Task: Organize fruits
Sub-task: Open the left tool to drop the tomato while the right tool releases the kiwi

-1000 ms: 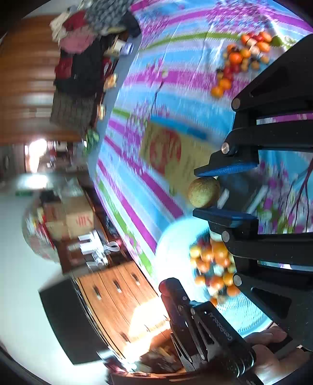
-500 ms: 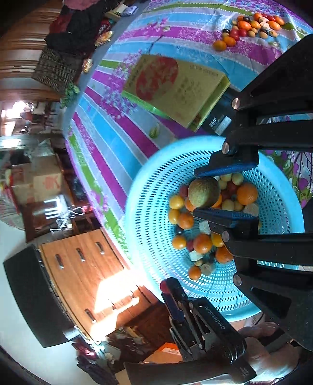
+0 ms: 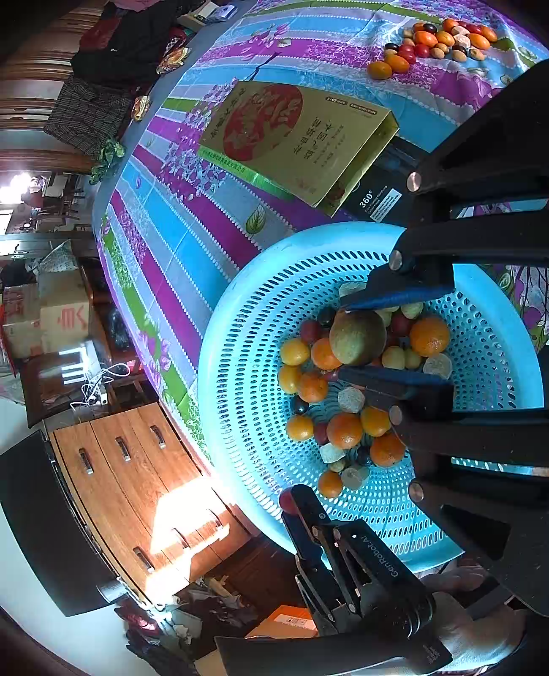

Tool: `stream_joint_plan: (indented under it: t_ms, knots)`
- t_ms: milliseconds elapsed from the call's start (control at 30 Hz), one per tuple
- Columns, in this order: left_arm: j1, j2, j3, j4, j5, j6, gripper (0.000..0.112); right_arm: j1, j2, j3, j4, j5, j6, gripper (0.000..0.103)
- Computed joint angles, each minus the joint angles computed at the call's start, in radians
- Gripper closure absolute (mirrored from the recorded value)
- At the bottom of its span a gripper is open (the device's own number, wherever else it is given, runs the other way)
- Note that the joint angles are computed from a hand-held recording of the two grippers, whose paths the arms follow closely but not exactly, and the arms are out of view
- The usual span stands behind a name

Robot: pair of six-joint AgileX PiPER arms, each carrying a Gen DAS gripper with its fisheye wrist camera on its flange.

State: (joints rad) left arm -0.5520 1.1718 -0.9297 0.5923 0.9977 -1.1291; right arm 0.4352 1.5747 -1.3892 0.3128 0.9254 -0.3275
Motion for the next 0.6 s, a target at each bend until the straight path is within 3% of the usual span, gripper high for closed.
stream_joint_plan:
  t_ms: [300,333,367,400,433,467,600]
  knots:
    - [0.046,0.002,0.009,-0.023,-0.024,0.037,0.085,0.013,0.022,-0.017,-0.007,-0.004,0.013,0.073]
    - [0.051,0.005,0.008,-0.024,-0.021,0.038,0.08,0.017,0.024,-0.018,-0.011,-0.007,0.016,0.073]
    - [0.047,0.008,0.006,-0.017,-0.013,0.026,0.057,0.021,0.028,-0.02,-0.012,-0.007,0.018,0.067]
    - [0.048,0.003,0.01,-0.01,-0.01,0.013,0.039,0.024,0.03,-0.02,-0.013,-0.011,0.018,0.049]
    - [0.052,-0.002,0.013,-0.01,-0.008,0.007,0.009,0.026,0.027,-0.014,-0.015,-0.022,0.021,0.042]
    - [0.05,-0.002,0.014,-0.001,-0.006,-0.003,0.009,0.029,0.024,-0.007,-0.013,-0.034,0.023,0.036]
    - [0.051,0.013,0.019,0.018,0.005,-0.022,0.009,0.032,0.024,-0.001,-0.006,-0.046,0.018,0.036]
